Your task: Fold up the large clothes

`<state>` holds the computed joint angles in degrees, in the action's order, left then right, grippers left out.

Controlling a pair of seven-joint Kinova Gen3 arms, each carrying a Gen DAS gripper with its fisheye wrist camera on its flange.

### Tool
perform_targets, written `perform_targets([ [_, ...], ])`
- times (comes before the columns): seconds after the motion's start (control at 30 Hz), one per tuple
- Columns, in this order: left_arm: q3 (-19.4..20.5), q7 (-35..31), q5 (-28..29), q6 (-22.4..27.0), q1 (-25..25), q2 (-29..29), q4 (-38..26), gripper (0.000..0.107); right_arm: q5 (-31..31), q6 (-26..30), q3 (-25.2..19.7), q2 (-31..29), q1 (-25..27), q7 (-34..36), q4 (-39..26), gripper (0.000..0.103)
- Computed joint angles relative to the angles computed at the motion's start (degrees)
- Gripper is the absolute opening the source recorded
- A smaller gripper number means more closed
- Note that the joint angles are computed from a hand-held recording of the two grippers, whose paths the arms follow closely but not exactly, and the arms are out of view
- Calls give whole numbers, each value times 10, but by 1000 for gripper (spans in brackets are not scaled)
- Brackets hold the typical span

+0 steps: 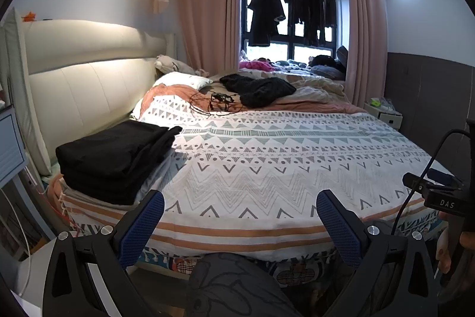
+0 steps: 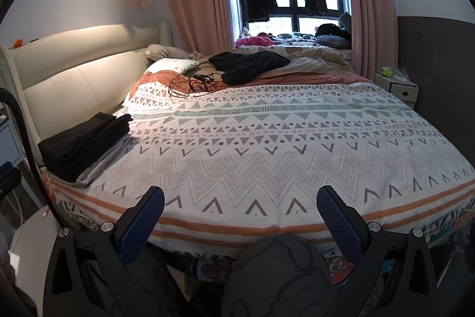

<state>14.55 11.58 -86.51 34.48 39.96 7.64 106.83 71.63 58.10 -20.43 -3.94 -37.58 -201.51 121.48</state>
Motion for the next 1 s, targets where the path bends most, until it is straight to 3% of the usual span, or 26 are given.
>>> perform_targets([
  [1.0,-1,17,3,2,2,-1,3,103,-1,-6,0,0,0,-11,4,102],
])
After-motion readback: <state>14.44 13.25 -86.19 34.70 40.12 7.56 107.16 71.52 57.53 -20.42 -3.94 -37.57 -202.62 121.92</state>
